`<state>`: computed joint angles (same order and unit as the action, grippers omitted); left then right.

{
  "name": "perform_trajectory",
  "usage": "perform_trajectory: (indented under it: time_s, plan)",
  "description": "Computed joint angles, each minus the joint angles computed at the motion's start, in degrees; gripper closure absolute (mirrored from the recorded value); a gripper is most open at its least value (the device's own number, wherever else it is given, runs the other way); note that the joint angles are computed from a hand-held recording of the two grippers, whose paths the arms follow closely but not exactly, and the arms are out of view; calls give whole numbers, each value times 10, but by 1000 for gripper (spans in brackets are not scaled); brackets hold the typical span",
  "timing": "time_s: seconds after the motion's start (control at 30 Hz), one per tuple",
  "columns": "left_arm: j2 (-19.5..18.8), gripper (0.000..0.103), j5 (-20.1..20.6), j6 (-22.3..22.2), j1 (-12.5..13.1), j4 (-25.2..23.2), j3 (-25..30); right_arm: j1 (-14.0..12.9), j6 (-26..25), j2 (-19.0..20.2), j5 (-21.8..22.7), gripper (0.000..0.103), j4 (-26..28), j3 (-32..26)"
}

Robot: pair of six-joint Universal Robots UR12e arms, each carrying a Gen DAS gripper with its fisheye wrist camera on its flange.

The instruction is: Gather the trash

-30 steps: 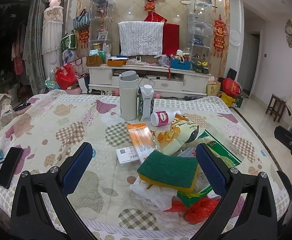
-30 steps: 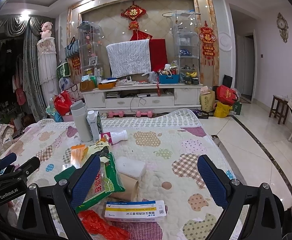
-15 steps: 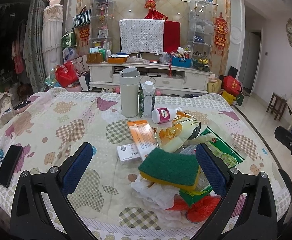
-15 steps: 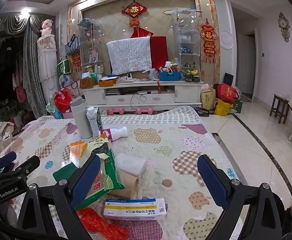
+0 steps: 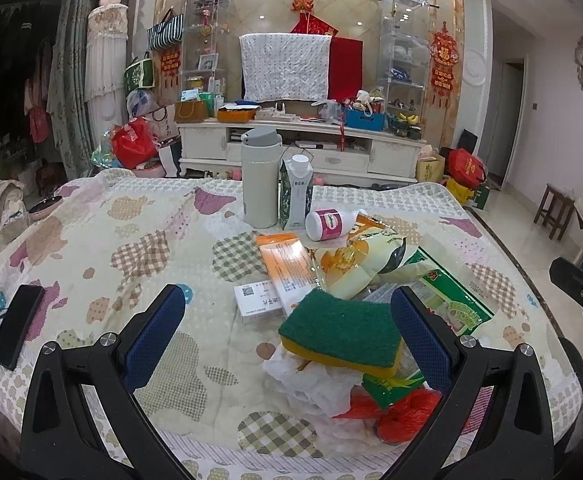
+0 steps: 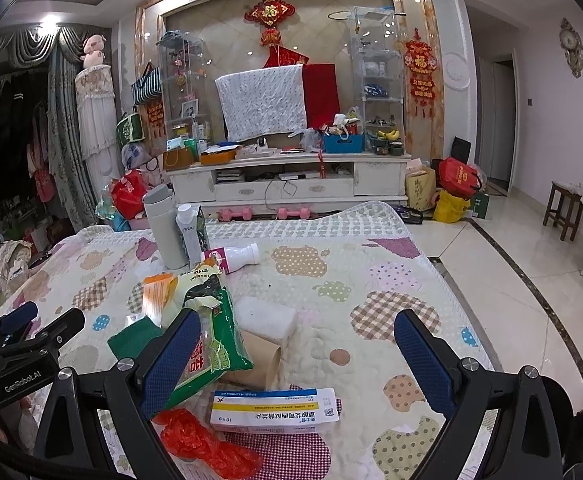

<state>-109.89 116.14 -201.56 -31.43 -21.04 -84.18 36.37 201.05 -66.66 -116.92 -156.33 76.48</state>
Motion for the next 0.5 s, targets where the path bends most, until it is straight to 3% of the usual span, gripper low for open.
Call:
perform_trajectory:
  time_s: [0.5]
  plan:
    - [1, 1, -6, -14, 6, -24, -1, -3, -8, 1, 22, 7, 38, -7]
